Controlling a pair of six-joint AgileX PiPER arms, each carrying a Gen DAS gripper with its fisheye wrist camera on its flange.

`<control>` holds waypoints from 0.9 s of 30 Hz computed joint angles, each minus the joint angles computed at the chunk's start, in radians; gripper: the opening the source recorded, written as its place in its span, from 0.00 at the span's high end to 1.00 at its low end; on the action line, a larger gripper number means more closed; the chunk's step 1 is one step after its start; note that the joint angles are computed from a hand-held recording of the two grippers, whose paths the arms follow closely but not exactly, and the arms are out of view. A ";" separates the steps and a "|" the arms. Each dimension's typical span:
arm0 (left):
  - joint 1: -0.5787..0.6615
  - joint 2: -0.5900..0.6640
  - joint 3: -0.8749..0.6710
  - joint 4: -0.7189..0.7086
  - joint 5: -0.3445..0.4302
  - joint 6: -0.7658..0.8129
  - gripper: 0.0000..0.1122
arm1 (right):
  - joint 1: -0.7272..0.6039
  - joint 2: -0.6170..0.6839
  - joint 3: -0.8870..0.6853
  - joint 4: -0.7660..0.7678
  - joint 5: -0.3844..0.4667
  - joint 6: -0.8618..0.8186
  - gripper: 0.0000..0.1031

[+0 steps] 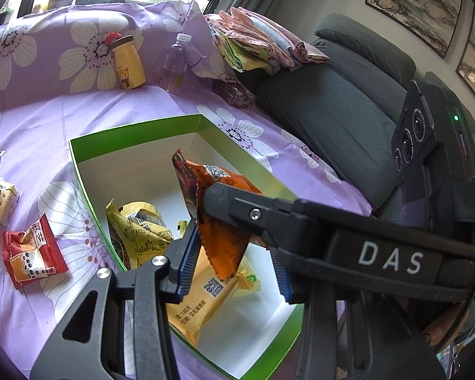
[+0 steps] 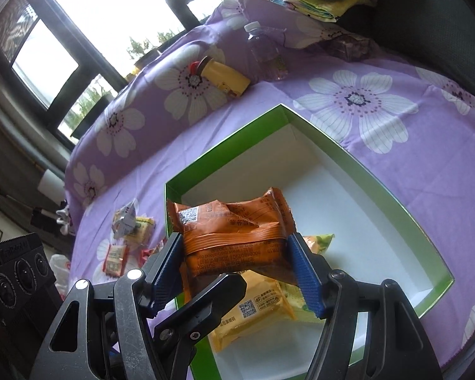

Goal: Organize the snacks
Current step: 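Lift the orange bag and carry it over the green box, then open the right gripper to release the orange bag in the box, then move the right gripper back to the white packet on the sheet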

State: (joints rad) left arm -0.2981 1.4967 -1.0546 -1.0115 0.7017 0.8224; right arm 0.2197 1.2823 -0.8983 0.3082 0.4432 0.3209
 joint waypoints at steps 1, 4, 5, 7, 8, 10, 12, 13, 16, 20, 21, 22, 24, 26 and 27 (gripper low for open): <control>0.001 0.000 -0.002 0.005 0.003 -0.006 0.63 | 0.003 0.002 -0.002 -0.006 0.001 0.005 0.33; 0.010 -0.004 0.001 0.013 0.008 -0.021 0.63 | 0.024 0.003 -0.009 -0.072 0.001 0.071 0.33; 0.017 -0.006 0.003 0.010 0.014 -0.019 0.63 | 0.035 0.003 -0.013 -0.107 0.003 0.108 0.33; 0.030 -0.011 0.007 0.003 0.025 -0.014 0.63 | 0.040 0.003 -0.015 -0.117 0.001 0.121 0.33; 0.034 -0.018 0.008 0.010 0.025 -0.019 0.63 | 0.041 0.001 -0.013 -0.118 -0.004 0.124 0.33; 0.039 -0.038 0.019 0.025 0.013 -0.022 0.61 | 0.047 -0.009 -0.009 -0.153 -0.013 0.169 0.33; 0.056 -0.061 0.033 0.020 0.012 -0.010 0.59 | 0.050 -0.027 0.002 -0.186 -0.034 0.214 0.33; 0.072 -0.072 0.040 0.010 0.019 0.002 0.55 | 0.050 -0.038 0.008 -0.191 -0.042 0.224 0.33; 0.123 -0.106 0.057 -0.011 0.044 0.030 0.45 | 0.062 -0.063 0.014 -0.237 -0.055 0.282 0.28; 0.209 -0.149 0.078 -0.028 0.073 0.055 0.35 | 0.111 -0.089 0.011 -0.425 -0.056 0.466 0.20; 0.236 -0.159 0.084 -0.035 0.082 0.062 0.34 | 0.125 -0.090 0.007 -0.468 -0.057 0.508 0.18; 0.265 -0.167 0.088 -0.038 0.092 0.063 0.30 | 0.139 -0.092 0.006 -0.504 -0.059 0.543 0.17; 0.327 -0.176 0.088 -0.039 0.116 0.061 0.26 | 0.166 -0.092 0.001 -0.555 -0.061 0.592 0.15; 0.397 -0.178 0.081 -0.037 0.146 0.060 0.26 | 0.198 -0.087 -0.007 -0.613 -0.062 0.652 0.14; 0.433 -0.175 0.073 -0.026 0.160 0.050 0.26 | 0.213 -0.083 -0.011 -0.636 -0.062 0.675 0.14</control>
State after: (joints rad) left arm 0.1350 1.3213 -0.9813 -1.0379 0.8615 0.8723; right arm 0.4324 1.1996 -0.9093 -0.3279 0.3807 0.9955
